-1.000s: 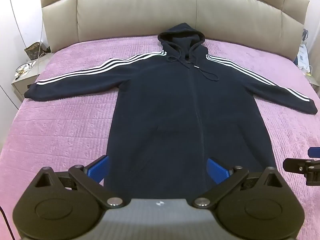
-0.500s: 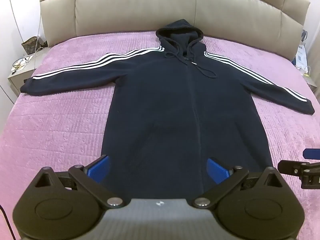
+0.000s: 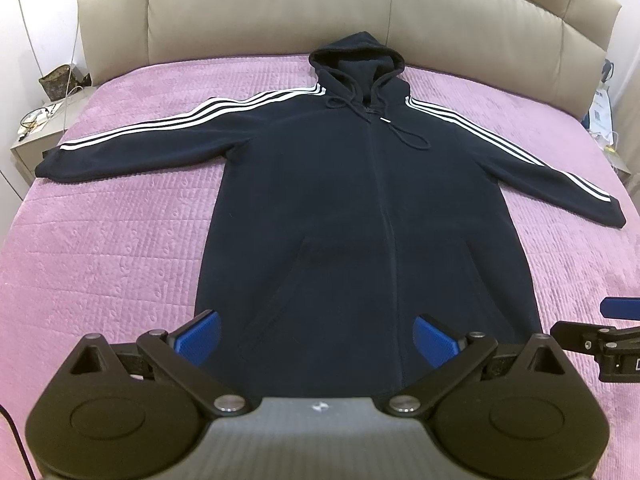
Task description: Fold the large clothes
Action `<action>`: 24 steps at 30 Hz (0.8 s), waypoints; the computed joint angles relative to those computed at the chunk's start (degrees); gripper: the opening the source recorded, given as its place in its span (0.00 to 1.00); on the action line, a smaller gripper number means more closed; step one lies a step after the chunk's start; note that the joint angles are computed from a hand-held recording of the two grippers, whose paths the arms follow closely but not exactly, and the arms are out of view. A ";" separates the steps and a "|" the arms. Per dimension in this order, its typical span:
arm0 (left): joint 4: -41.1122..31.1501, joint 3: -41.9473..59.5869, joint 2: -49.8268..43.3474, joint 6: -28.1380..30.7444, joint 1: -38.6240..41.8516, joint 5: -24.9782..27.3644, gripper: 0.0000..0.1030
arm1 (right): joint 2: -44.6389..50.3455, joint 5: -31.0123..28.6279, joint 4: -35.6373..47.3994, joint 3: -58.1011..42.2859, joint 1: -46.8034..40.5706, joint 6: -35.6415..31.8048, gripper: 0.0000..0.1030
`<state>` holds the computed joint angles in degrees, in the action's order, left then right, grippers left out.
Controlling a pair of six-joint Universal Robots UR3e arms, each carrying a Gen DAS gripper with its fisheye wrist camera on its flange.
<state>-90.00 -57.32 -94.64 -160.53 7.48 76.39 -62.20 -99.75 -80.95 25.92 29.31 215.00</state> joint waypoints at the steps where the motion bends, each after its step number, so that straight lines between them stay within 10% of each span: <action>1: 0.05 -0.15 0.11 0.04 0.03 -0.03 1.00 | -0.05 0.19 -0.35 0.25 0.01 -0.47 0.99; 24: -2.52 3.56 -1.91 -0.79 -0.92 0.71 1.00 | -3.24 2.85 -5.23 7.13 -1.02 -1.83 0.99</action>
<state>-92.52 -53.76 -96.55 -161.33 6.56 77.10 -65.43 -96.90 -86.19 33.05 28.29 213.18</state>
